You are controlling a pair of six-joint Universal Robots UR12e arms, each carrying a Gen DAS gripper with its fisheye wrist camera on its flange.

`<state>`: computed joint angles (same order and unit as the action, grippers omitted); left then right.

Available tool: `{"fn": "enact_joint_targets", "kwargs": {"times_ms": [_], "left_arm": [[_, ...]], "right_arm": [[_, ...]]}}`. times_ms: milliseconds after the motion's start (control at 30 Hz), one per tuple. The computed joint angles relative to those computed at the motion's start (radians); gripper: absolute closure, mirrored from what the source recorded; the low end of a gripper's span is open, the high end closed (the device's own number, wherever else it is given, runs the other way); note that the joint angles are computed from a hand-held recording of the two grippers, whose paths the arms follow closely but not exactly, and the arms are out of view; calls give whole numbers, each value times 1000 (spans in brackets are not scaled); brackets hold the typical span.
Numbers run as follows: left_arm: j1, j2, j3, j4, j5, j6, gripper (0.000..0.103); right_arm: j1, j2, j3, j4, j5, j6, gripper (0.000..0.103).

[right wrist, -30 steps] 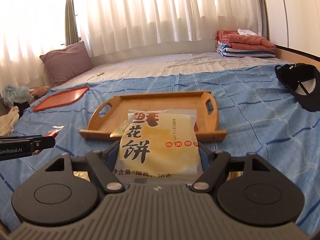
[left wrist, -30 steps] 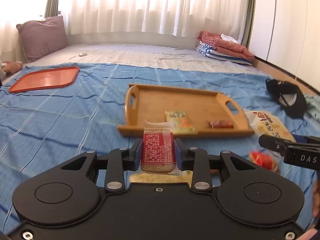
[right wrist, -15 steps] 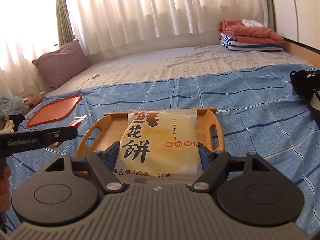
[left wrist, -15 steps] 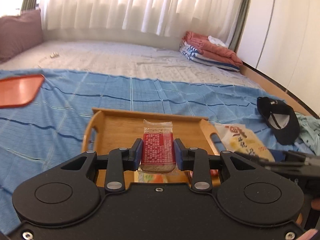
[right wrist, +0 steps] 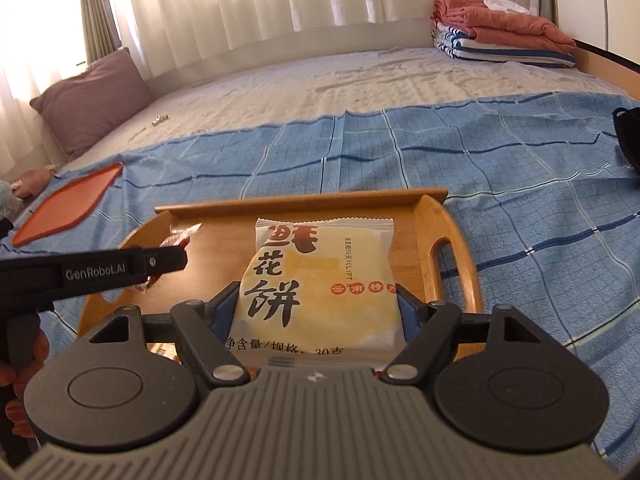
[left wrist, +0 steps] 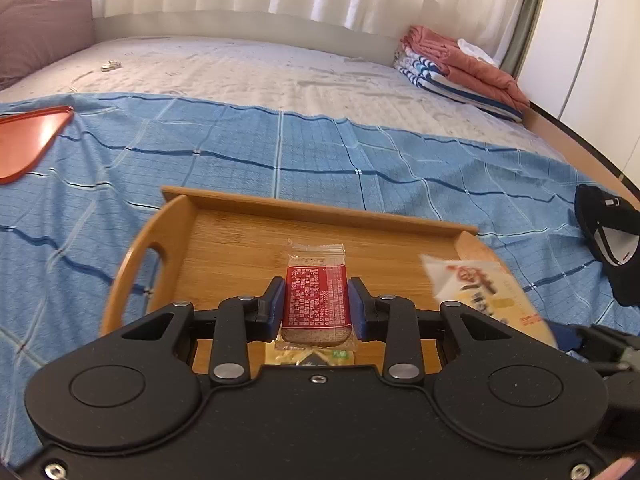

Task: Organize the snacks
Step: 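Carry both packets onto the wooden tray and open both grippers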

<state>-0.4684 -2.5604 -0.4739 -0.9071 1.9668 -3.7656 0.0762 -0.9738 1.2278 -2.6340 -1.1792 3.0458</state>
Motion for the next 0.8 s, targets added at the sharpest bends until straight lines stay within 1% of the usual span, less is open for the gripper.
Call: {"fn": "enact_joint_targets", "kwargs": {"times_ms": [100,200,300,467,567,600,800], "left_arm": [[4,-33,50,-33,-10,13,71],[6,-55,74,-46,-18,22,71],[10,-64,75,-49,-28,7,71],[13,-71,70,-34,-27,15,71],[14,-73,69,-44,-23,5,71],[13,-70,60,-33,-20,9,71],[12,-75,69,-39,-15,16,71]], "right_arm": [[9,19,-12,5,-22,-21,26],[16,36,-23,4,-46,-36,26],[20,50,-32,-1,-63,-36,26],[24,64,-42,-7,-76,-48,26],[27,68,-41,-10,-87,-60,26],[27,68,-41,-9,-88,-62,26],[27,69,-39,-11,-87,-73,25]]}}
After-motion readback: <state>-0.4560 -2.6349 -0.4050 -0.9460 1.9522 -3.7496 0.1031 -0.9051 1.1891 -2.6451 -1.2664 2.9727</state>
